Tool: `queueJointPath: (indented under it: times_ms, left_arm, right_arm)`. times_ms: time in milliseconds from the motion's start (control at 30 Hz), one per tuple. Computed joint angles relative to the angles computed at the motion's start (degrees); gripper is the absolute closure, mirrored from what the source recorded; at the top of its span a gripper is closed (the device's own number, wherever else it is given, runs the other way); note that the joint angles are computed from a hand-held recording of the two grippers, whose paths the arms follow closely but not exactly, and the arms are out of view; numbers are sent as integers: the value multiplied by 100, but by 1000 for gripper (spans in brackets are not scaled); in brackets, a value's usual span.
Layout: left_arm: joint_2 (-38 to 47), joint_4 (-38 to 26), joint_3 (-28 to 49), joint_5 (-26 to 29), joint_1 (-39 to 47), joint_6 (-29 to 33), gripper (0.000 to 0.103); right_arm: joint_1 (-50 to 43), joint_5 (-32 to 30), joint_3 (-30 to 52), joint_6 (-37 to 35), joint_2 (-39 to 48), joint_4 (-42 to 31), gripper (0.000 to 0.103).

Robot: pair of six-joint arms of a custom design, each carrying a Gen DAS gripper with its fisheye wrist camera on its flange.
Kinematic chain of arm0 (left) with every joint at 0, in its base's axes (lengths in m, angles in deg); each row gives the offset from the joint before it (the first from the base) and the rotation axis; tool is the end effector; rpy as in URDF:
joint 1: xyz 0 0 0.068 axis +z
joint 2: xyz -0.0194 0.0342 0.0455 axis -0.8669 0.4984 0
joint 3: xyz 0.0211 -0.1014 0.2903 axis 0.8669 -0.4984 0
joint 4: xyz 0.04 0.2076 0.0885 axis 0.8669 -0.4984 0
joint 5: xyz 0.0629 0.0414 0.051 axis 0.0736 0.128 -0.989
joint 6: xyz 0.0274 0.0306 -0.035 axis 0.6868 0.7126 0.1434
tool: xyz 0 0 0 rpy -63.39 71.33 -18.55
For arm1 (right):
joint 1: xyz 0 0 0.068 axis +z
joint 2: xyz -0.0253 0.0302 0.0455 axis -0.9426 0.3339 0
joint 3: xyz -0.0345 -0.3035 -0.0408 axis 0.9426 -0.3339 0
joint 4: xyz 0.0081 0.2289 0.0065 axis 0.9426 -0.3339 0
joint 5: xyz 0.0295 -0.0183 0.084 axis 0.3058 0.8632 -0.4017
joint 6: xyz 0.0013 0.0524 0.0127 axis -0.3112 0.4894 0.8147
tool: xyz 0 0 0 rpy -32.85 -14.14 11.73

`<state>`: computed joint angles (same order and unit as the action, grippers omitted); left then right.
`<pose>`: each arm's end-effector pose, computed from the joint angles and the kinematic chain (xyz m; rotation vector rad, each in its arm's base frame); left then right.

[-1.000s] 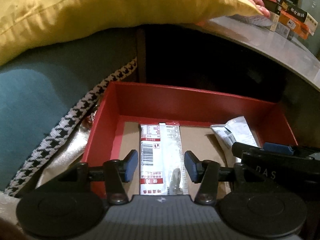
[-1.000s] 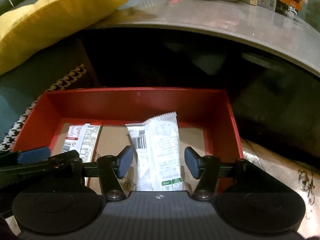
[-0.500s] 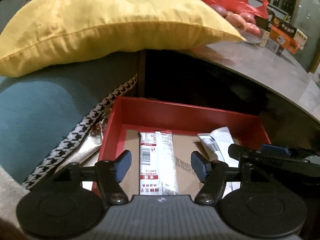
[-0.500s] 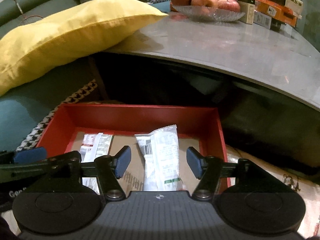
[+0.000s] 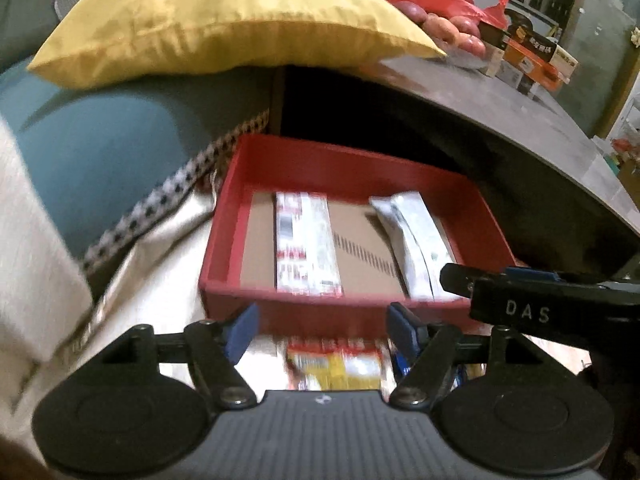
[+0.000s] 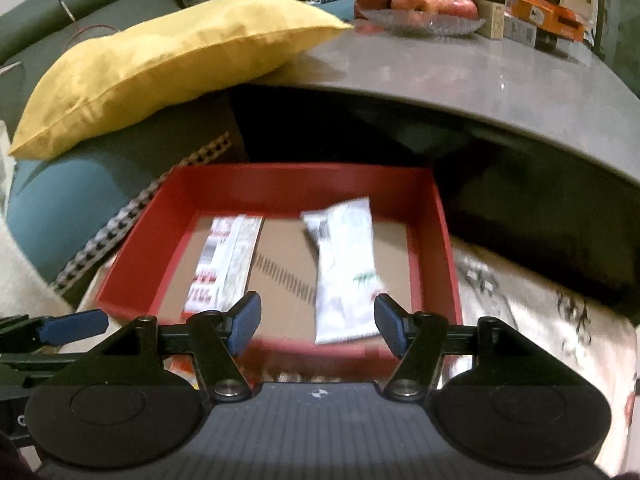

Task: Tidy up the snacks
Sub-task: 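Withdraw both tools from the tray back over the snack pile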

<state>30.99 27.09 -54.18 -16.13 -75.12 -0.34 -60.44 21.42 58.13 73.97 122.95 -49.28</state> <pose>0.2700 -0.0710 0.1270 -0.1070 2.4453 -0.2194 0.3144 0.0594 0.1095 -0.1487 2.4090 0.2440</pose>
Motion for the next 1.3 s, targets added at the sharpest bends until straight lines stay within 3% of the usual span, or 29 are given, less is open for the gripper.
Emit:
queueJointPath:
  times_ms: [500, 767, 933, 1000, 1033, 1133, 1167, 1300]
  left_arm:
    - [-458, 768, -1751, 280, -998, -738, 33]
    - [213, 770, -1521, -282, -2056, -1147, 31]
    - [769, 701, -1170, -909, -2424, -1252, 22]
    - [1048, 610, -1010, -762, -2245, -1247, 18]
    - [1128, 926, -1121, -664, -2187, -1256, 16]
    - [1099, 956, -1187, -807, -2255, -1243, 22]
    - [1054, 1080, -1292, -750, -2209, -1234, 29]
    - [795, 1339, -1612, -398, -1936, -1077, 36]
  right_arm:
    - [-377, 10, -2117, -248, -847, 1062, 31]
    - [-1439, -689, -2507, -438, -1058, 1236, 29]
    - [-1968, -982, -2424, -565, -939, 1191, 29]
    - [-2078, -1010, -2337, -597, -877, 1120, 29]
    - [-2124, -1019, -2288, -600, -835, 1079, 29]
    - [-2153, -987, -2130, -642, -693, 969, 29]
    - [-2103, -894, -2065, -656, -642, 919, 29]
    - [-2185, -787, -1913, -638, -654, 800, 29]
